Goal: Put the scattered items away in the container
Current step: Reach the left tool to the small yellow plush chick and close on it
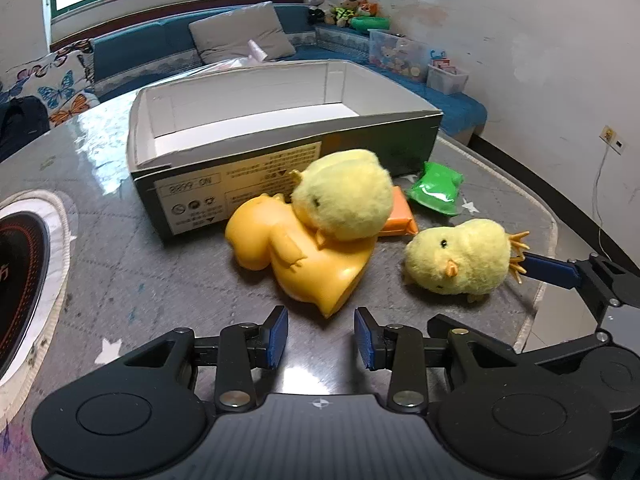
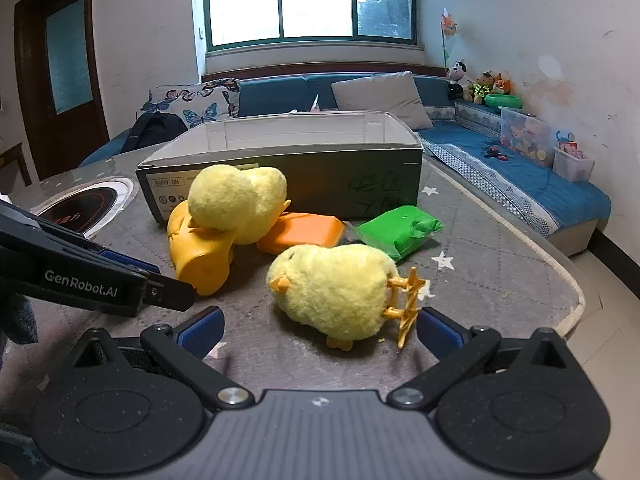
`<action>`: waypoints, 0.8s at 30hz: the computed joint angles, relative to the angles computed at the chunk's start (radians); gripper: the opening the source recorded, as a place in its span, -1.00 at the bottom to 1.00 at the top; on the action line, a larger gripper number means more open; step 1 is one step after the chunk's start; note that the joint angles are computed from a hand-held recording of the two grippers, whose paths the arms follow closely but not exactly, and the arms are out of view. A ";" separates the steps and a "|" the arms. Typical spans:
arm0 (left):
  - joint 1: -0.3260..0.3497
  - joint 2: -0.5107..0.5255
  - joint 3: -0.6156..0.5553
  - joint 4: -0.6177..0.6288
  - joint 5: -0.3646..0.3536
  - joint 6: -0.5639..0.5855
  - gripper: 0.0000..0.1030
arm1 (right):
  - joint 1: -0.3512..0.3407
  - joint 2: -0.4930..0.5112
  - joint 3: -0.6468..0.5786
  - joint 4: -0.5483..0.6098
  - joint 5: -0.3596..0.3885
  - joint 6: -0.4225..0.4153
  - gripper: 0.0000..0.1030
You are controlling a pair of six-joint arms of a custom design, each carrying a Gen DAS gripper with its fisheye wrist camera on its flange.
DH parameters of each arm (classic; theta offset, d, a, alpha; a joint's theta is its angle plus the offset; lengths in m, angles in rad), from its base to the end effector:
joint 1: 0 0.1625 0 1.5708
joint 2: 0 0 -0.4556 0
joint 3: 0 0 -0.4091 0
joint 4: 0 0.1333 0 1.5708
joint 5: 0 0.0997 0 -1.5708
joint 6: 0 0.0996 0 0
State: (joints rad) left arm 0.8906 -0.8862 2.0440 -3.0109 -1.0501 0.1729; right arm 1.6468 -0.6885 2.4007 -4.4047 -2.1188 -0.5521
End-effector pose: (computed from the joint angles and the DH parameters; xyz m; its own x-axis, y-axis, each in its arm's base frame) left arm -0.2177 -0.5598 0.0855 -0.6463 0.5598 -0.5186 0.7261 0.6602 -0.1922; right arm 0.1126 -0.4067 0.0999 -0.7377 0.1162 0.6650 -0.4931 0.5800 -0.6484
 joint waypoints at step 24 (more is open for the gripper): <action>-0.015 -0.028 -0.009 0.061 -0.115 0.007 -0.24 | -0.033 -0.020 0.012 0.010 0.044 -0.009 0.84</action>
State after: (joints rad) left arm 0.8754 -0.9145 2.0353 -2.9497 -1.1650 0.1802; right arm 1.6138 -0.7089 2.4126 -4.3949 -2.0750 -0.5611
